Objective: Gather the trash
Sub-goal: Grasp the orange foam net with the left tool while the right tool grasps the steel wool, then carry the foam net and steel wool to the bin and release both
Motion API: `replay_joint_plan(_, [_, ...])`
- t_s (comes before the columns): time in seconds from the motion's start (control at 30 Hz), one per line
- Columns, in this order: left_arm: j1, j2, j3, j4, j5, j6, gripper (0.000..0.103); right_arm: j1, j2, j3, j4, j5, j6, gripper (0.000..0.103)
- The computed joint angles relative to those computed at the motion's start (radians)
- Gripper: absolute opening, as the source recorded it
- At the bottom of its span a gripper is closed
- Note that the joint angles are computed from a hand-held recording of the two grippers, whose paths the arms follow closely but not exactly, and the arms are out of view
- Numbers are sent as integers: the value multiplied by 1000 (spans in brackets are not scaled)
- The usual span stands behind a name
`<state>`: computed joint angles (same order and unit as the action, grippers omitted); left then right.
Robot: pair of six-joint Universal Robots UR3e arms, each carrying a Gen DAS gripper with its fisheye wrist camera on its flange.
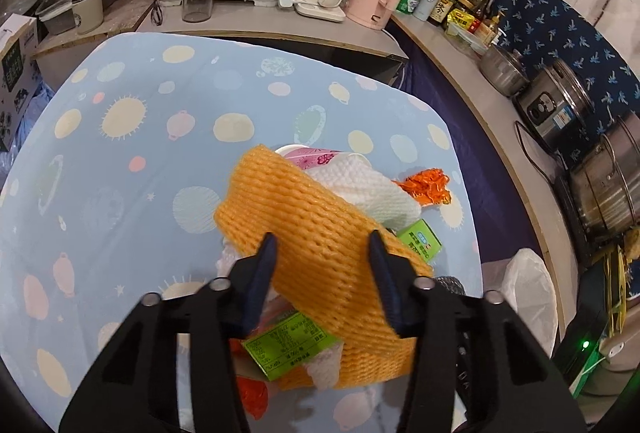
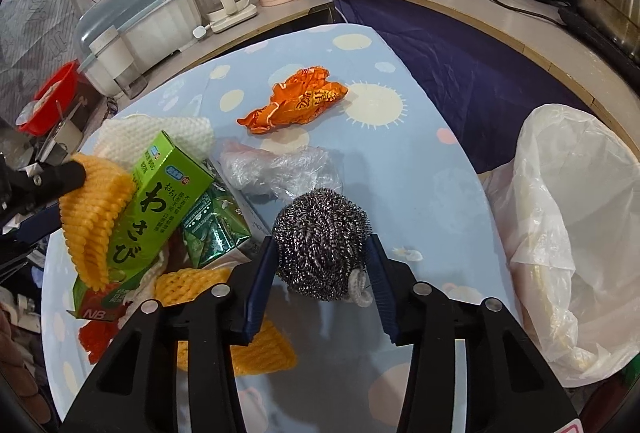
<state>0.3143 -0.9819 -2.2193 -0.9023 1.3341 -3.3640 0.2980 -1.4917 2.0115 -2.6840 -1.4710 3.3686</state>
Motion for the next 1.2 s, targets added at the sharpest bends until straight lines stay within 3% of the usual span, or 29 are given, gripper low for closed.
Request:
replay_joint_plan(0.1, [4, 65, -2, -48, -3, 25, 20, -22, -63, 34, 9, 21, -7, 15])
replay_joint_plan(0.17, [-5, 95, -3, -65, 1, 40, 7, -31, -98, 50, 17, 17, -14, 13])
replay_joint_plan(0.33, [23, 172, -6, -161, -24, 63, 7, -65, -170, 90, 45, 42, -25, 17])
replay_joint_plan(0.37, [23, 185, -6, -171, -21, 60, 10, -64, -178, 96, 46, 37, -26, 22])
replay_joint_plan(0.43, [14, 187, 1, -177, -4, 51, 35, -59, -178, 102, 27, 27, -26, 47])
replay_joint_plan(0.47, [8, 181, 2, -170, 7, 36, 63, -53, -167, 101, 10, 17, -20, 50])
replay_joint_plan(0.5, [3, 184, -4, -155, 17, 14, 77, -49, -152, 94, 2, 14, -17, 54])
replay_joint_plan(0.67, [-10, 87, 1, -63, 25, -32, 83, -41, -28, 24, -13, 42, -16, 58])
replay_joint_plan(0.77, [6, 4, 9, -35, -16, -42, 83, -26, 42, -12, -20, 42, -11, 58])
replay_joint_plan(0.83, [10, -32, 5, -14, -30, -45, 78, -23, 81, -28, -17, 51, -9, 58])
replay_joint_plan(0.93, [27, -43, -5, -21, -64, -15, 57, -37, 96, -17, -29, 82, -13, 52])
replay_joint_plan(1.0, [47, -20, -18, -35, -92, 7, 38, -44, 89, -3, -45, 94, -16, 50])
replay_joint_plan(1.1, [57, 25, -20, -59, -101, 31, 27, -44, 64, 14, -56, 85, -17, 48])
replay_joint_plan(1.2, [56, 86, -11, -96, -92, 44, 24, -58, 7, 52, -67, 90, -13, 48])
